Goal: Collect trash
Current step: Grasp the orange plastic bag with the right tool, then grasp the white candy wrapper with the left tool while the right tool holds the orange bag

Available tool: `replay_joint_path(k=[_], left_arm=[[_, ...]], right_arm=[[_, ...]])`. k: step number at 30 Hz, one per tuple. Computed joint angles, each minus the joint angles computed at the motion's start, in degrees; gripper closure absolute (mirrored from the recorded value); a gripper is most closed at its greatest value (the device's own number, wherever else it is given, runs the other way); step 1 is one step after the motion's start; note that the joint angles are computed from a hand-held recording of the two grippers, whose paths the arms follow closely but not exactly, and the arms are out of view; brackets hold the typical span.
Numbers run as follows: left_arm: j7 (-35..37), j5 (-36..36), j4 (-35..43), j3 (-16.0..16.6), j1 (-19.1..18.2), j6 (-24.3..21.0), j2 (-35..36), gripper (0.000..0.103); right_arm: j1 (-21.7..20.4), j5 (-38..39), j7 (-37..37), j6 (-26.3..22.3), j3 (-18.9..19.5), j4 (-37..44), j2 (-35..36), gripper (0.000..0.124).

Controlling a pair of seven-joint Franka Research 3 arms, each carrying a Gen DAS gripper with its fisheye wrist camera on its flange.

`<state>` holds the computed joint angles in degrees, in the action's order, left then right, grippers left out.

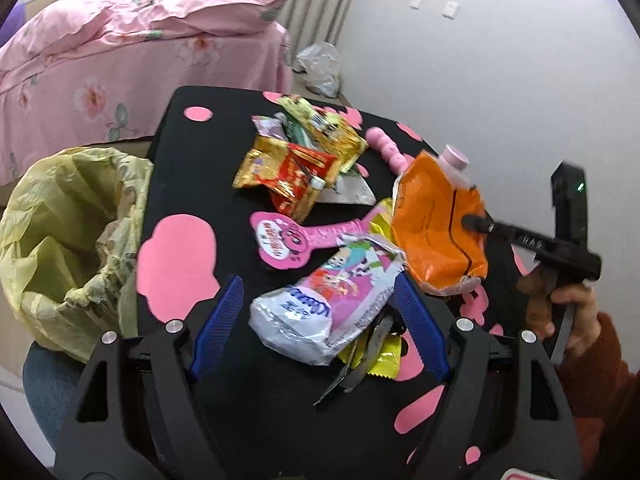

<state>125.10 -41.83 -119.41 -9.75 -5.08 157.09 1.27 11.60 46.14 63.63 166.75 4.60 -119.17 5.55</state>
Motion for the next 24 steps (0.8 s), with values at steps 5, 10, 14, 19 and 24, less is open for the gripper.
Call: replay_joint_path(k=[5,10,14,19,24], left_arm=[[1.9,3.5,1.5,-1.1,-0.8,-0.4,1.4,0.029],[0.0,11.8,4.4,-1.4,-0.7,-1.4,3.8,0.029],[-1.9,12.3,10.9,-2.1,1.1,-9.7,8.0,0.046],[-7.6,18.0,14.4,-2.9,1.7,-12.4,11.1,0.076],[-1.8,9.9,10.9,-4.7,4.0,-9.5,7.2,0.092]], right_arm=[[0.4,8.2,-7.2,4.5,0.4,-2.8,-4.3,0.114],[1.5,-4.6,2.3,16.2,0.1,-8.8,-9.1,0.114],[2.6,-9.5,5.2,16.9,-0.8,-10.6,-10.8,0.115],[-0.4,-21.8,14.3,17.3,1.7,-11.3,-10.1,0.115],[-1.2,-29.7,20.2,18.0,2.1,-11.8,-10.3,0.115]])
